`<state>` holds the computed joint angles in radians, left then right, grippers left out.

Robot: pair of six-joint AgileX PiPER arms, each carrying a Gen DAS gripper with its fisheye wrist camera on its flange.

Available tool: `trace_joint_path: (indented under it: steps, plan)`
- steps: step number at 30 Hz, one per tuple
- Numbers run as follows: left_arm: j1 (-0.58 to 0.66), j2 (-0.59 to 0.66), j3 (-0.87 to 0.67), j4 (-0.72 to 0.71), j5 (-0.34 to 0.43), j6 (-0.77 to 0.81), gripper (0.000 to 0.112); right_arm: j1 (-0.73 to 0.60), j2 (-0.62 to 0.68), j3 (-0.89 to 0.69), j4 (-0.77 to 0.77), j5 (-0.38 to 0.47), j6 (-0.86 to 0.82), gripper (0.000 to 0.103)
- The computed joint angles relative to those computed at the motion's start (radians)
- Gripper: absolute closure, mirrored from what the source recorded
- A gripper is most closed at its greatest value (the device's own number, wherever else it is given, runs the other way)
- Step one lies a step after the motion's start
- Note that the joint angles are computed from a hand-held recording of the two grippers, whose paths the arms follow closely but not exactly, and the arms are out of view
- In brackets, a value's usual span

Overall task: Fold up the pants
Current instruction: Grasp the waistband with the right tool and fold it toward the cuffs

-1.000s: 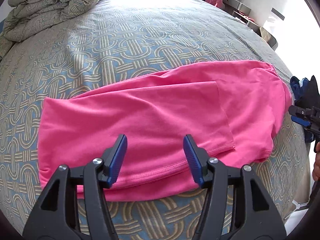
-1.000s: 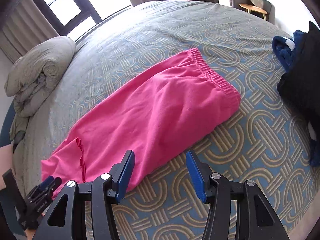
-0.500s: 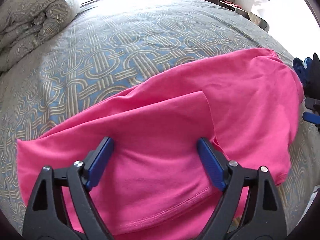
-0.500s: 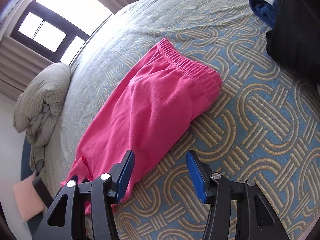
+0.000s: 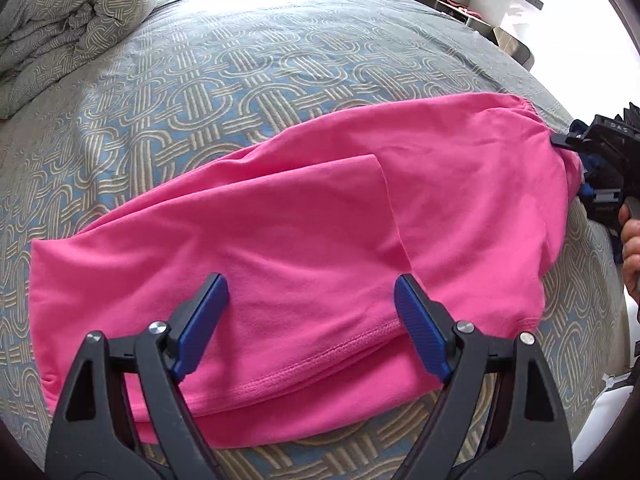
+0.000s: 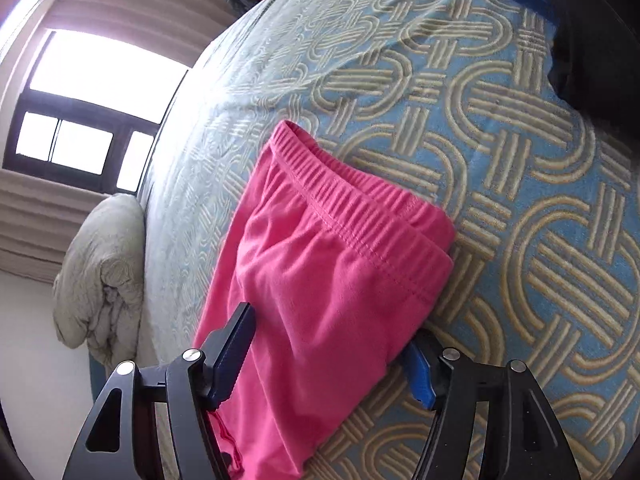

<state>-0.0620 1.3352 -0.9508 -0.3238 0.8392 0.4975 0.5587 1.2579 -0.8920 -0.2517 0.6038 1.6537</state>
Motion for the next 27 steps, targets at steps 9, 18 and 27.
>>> trace_joint_path:
  steps: [9, 18, 27]
  plan:
    - [0.041, -0.117, 0.017, -0.265, 0.264, 0.159, 0.027, -0.012, 0.112, -0.288, -0.045, 0.304, -0.311, 0.096]
    - [-0.126, -0.119, 0.042, -0.258, 0.281, 0.09, 0.027, -0.101, -0.01, -0.009, 0.174, 0.071, -0.372, 0.081]
    - [0.05, -0.165, 0.006, -0.106, 0.2, 0.026, 0.027, -0.104, 0.075, -0.137, 0.186, 0.145, -0.395, 0.084]
